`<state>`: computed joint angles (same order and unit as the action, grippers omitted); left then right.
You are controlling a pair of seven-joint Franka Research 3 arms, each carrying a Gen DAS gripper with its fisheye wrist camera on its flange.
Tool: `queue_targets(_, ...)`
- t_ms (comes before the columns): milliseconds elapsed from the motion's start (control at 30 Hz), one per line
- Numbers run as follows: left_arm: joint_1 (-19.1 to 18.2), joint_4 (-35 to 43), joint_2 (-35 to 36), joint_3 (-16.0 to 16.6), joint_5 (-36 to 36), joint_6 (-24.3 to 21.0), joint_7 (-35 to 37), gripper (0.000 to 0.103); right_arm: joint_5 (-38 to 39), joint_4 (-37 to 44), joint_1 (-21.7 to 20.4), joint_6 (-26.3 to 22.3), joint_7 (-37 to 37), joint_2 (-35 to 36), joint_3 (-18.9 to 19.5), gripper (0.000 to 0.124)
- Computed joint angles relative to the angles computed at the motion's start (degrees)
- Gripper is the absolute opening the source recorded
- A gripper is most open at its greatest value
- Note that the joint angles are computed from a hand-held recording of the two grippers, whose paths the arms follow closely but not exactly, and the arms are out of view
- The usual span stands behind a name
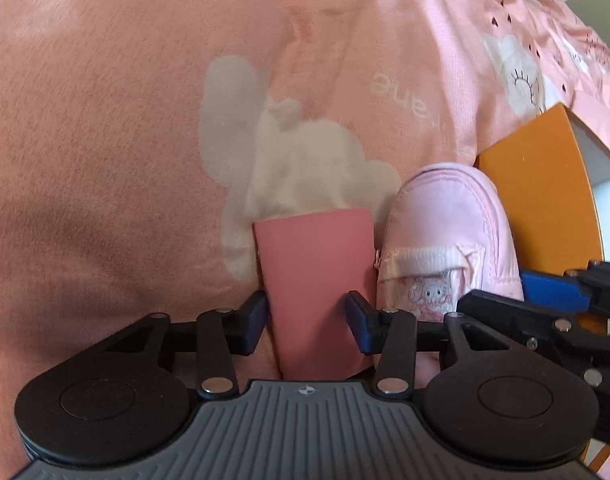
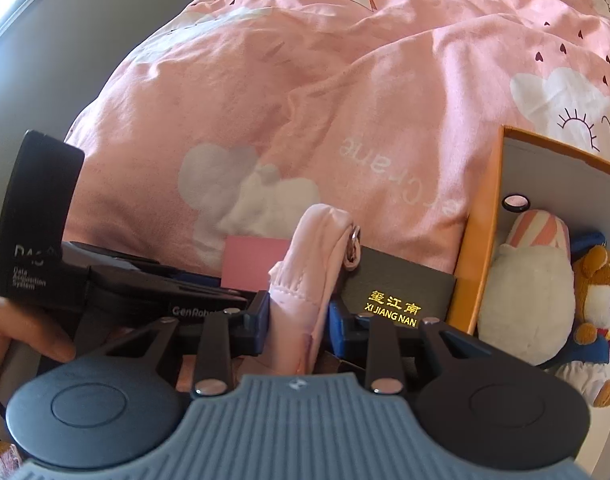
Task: Organize objects
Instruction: 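Grasp the pink cap with the right gripper while the left gripper grasps the pink phone case, then carry the pink cap and pink phone case over the box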
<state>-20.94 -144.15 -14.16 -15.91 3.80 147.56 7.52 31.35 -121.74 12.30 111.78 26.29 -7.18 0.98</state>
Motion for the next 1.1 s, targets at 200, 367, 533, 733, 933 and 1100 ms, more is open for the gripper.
queue_targets(200, 0.19, -2.55, -3.01, -1.4, 2.67, 3.63, -2.77, 0.04, 0.53, -0.04, -0.01, 0.01, -0.48, -0.1, -0.07, 0.032)
queue_targets(367, 2.58, -4.14, -5.45, -5.68, 10.93, 7.67, -11.34, 0.04, 0.61, -0.09, -0.17, -0.03, -1.31, -0.38, -0.25, 0.032)
queue_targets(533, 3.93, -2.34, -4.22, -7.03, 16.93, 7.51, -18.61, 0.04, 0.61, 0.19, -0.3, -0.38, -1.36, -0.26, -0.26, 0.032)
queue_targets(733, 5.72, -2.73, 0.22, -6.93, 20.74, 13.05, -29.22, 0.037, 0.26, -0.98, -0.07, 1.26, -2.33, -1.04, -0.03, 0.032)
queue_targets(933, 4.29, -3.57, -2.6, -6.99, 23.69, 9.57, -33.53, 0.024, 1.59, -1.32, -0.24, 0.95, -4.03, -1.59, -0.75, 0.031)
queue_targets(1100, 3.21, -0.4, -4.28, -8.92, 27.91, 0.18, -34.7, 0.021, 3.44, -1.36, -0.98, -0.94, -5.7, -2.05, -1.63, 0.029)
